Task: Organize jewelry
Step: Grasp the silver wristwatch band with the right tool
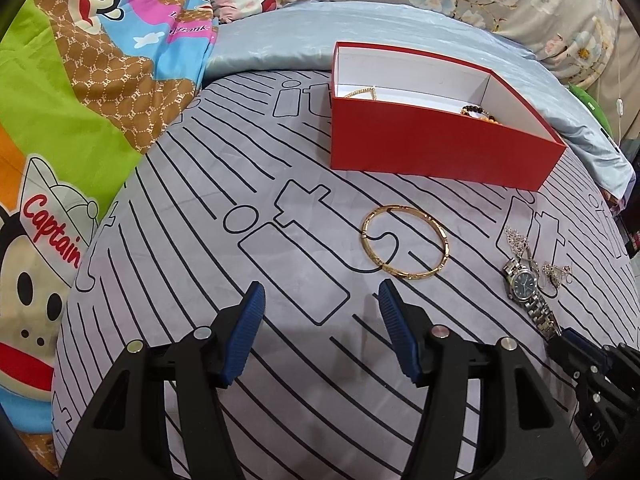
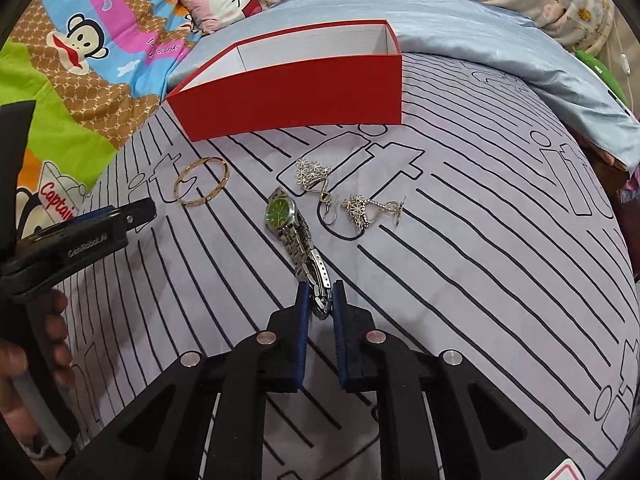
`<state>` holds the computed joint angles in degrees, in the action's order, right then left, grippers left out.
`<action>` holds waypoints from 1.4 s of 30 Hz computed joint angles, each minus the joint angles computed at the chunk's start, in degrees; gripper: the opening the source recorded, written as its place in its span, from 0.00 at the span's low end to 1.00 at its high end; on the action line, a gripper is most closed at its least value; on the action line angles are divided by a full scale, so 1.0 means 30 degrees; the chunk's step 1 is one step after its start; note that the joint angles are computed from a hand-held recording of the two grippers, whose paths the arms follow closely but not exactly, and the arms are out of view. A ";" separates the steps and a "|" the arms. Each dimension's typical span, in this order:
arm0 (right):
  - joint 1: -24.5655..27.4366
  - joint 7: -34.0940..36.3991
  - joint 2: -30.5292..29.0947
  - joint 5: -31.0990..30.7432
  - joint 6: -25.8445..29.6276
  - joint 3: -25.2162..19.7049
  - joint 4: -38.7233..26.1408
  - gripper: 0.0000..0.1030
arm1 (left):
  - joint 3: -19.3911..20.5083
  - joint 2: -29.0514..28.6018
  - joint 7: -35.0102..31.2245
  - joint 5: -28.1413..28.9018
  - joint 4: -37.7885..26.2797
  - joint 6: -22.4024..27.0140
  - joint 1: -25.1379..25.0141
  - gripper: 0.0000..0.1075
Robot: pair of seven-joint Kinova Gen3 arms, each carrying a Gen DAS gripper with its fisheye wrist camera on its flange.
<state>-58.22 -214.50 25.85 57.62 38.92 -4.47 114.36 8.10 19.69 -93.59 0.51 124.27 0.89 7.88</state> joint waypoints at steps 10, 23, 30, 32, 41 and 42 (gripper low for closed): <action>0.0701 0.3012 0.1132 0.0067 0.0782 0.0109 -0.2149 0.26 | -0.0175 -0.0033 0.0093 -0.0046 -0.0051 0.0057 0.0243 0.52; 0.0231 0.3210 0.1634 -0.0198 -0.0020 0.1478 -0.2417 0.24 | 0.1250 0.0476 -0.0141 0.0040 -0.0483 0.0268 -0.1151 0.52; -0.0053 0.1633 0.0994 0.0474 0.0054 0.1381 -0.1644 0.24 | 0.0512 0.1096 0.0112 0.0264 -0.1488 0.0598 0.0040 0.52; -0.0006 0.1347 0.0848 0.0592 0.0202 0.1219 -0.1521 0.24 | 0.0722 0.1259 0.0131 0.0317 -0.1718 0.0717 -0.0071 0.52; 0.0545 -0.0234 0.0183 0.1312 0.0306 0.0555 -0.0585 0.24 | -0.0177 0.1713 0.0151 0.0177 -0.2188 0.0606 0.1923 0.66; 0.0609 -0.0321 0.0145 0.1375 0.0303 0.0497 -0.0524 0.24 | -0.0779 0.1876 0.0328 0.0191 -0.2378 0.0752 0.2580 0.66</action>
<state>-56.39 -215.46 26.29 61.74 39.83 -2.98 112.79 5.76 25.32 -92.60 1.09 117.14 3.15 15.62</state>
